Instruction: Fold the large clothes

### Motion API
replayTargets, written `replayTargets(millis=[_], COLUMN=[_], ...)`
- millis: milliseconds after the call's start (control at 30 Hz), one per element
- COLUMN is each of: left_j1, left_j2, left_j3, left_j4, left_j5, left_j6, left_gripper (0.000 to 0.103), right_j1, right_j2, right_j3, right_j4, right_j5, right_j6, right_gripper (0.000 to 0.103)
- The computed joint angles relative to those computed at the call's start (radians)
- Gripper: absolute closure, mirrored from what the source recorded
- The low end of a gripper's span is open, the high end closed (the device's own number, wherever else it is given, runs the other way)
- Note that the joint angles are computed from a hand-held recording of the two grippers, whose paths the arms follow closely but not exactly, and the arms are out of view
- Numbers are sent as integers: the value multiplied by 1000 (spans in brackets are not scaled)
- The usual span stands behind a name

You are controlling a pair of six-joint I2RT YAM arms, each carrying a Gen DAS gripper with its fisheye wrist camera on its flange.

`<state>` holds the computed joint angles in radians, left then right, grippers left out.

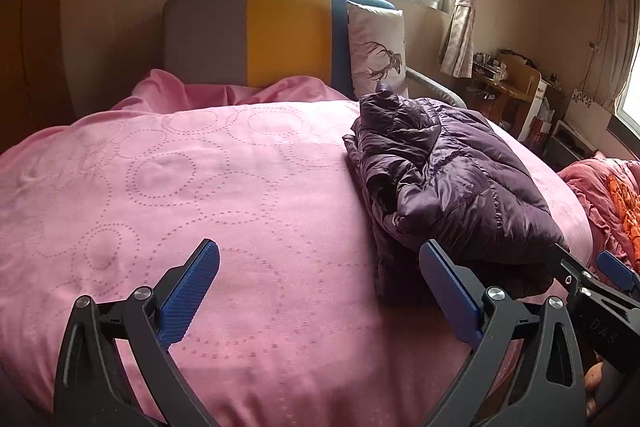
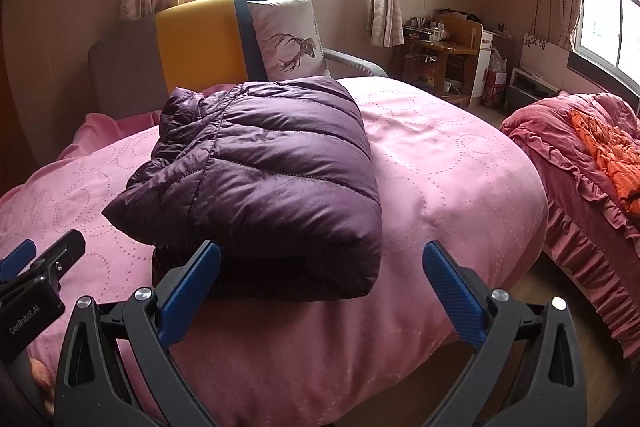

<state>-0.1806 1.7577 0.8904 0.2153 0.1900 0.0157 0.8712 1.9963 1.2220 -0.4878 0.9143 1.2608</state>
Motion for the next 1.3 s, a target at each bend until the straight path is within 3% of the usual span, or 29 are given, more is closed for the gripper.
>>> replayTargets(millis=[267,733,1300], left_j1=[-1,-16,-24], left_j2=[-11,6,-2], left_j3=[-29,-41,-50], left_j4=[12,38,36], left_j5=[-9,-90,-71], left_j6=[0,-32,-10], left_gripper=[4,4,4], right_j1=[23,-9,-4], right_j2=[20,60,75], right_j3=[34,74,85], right_j4=[-89,-70,-54], right_j5=[41,-12,10], right_j6=[64,17,-8], right_gripper=[2,2,2])
